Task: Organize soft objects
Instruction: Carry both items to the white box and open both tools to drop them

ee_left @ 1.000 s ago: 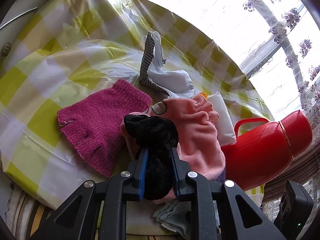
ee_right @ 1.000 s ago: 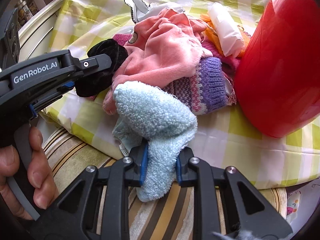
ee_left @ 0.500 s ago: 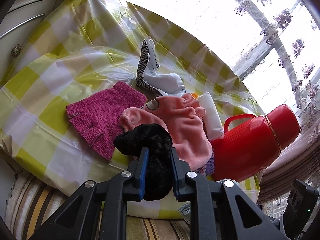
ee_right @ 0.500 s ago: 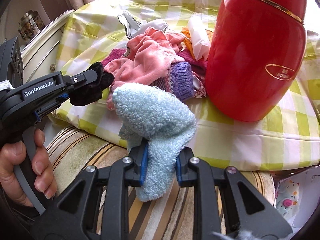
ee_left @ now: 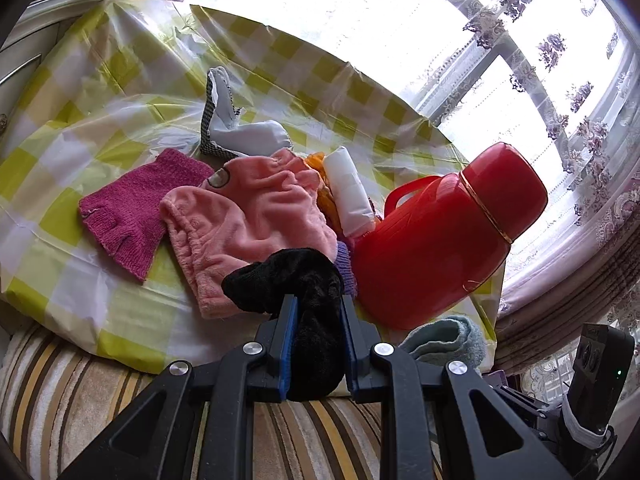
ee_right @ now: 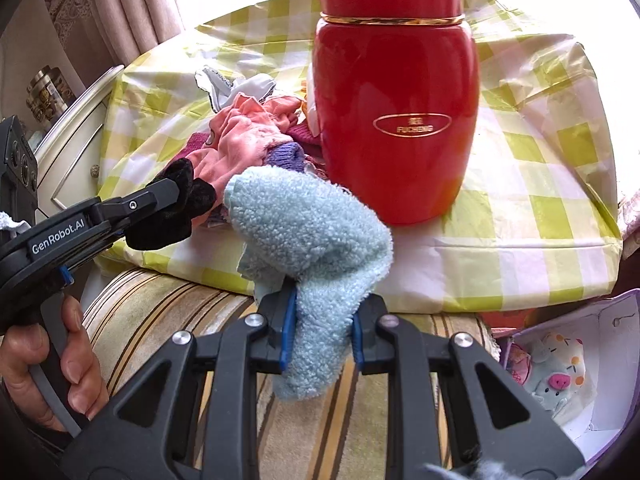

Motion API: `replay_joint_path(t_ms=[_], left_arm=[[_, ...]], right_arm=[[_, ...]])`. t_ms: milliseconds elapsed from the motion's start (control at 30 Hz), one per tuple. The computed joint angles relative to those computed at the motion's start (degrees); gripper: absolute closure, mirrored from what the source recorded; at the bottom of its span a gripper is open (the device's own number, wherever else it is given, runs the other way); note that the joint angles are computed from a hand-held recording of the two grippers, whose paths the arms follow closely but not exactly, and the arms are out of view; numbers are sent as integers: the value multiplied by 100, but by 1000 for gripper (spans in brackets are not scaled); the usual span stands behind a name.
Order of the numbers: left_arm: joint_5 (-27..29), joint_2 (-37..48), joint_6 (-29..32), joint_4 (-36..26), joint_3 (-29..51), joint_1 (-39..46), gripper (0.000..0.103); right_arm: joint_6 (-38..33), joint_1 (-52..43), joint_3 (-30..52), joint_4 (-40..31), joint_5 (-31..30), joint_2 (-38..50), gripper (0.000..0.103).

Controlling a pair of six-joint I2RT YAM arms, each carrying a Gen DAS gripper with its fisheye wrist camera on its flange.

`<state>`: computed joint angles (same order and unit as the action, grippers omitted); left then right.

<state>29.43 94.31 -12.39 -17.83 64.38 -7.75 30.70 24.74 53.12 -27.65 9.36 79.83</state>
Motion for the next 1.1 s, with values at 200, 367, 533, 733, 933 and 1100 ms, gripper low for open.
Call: replay_joint_path(t_ms=[200,367,533,733,933,1100], left_arm=[[-39,-247,-28,-34,-113,-716,82],[-101,-355,-80,-81,-167,-1333,82],[-103,-380,-82,-154,-124,-2008,82],[-70,-268,-102,-217,17,-2771,82],[-68,-246,-22,-386,116,-3302,82],[24,-185,52,-485,183,-3666,82]], right_arm=[[-42,-474,-512,-379,92,-946,77],[-228,-1062,-898,-909,119,-1869,77],[-476,-1853,-1183,-1477,32,-2701,77],[-1049,-3095,-1418,-2101,-339,-3504,77],[-1879,-4474,-1531,-2544,-814,-4003,77],[-2564,-5482,-1557,-2850,-1170,-4258,76]])
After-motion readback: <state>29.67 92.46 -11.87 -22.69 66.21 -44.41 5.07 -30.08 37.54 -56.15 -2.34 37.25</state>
